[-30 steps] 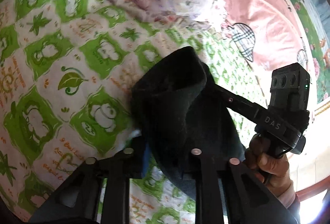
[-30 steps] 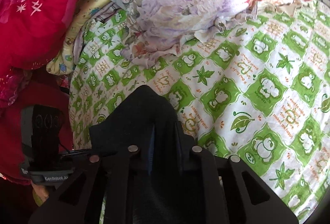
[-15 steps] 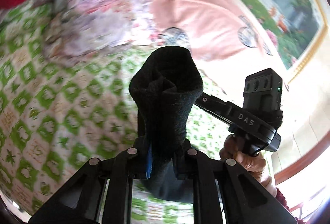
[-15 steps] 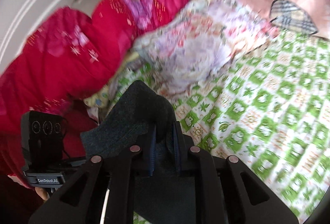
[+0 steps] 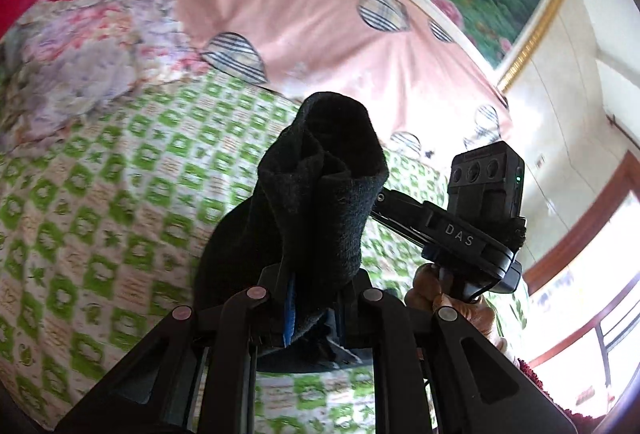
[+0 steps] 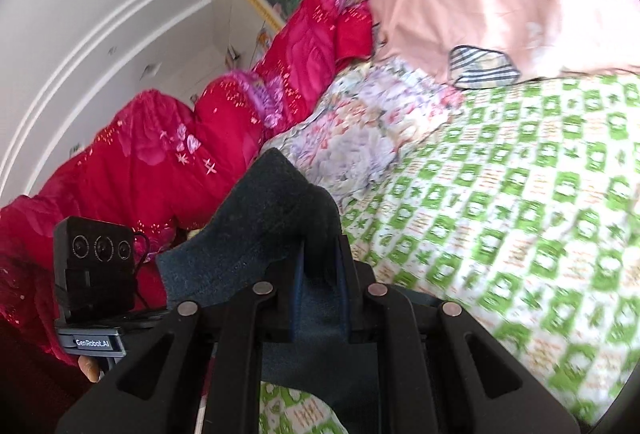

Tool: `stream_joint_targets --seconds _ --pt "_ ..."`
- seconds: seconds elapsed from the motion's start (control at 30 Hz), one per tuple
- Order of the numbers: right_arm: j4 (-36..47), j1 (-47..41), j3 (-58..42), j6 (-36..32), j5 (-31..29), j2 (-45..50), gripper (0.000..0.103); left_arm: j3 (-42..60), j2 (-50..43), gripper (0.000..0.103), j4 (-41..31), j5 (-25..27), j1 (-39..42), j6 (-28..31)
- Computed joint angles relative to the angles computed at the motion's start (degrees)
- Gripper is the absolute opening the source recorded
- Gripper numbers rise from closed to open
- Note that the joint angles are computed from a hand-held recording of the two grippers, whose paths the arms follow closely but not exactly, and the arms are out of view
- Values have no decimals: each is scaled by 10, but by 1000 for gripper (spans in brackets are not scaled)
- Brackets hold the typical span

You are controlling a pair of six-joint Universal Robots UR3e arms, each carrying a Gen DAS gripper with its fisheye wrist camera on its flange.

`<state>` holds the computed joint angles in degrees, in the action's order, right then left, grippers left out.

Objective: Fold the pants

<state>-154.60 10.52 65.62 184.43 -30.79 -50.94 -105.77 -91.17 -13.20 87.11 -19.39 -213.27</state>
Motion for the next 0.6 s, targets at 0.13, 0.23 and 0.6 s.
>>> stream_joint_targets --seconds 0.13,0.23,0.6 --pt "-56 -38 110 6 12 -52 16 71 -57 14 -24 18 -46 12" --pt "-95 -71 191 5 30 -83 16 112 -92 14 -44 20 -66 22" --pt "-152 -163 389 -37 48 -129 16 251 -239 14 -102 28 -127 37"
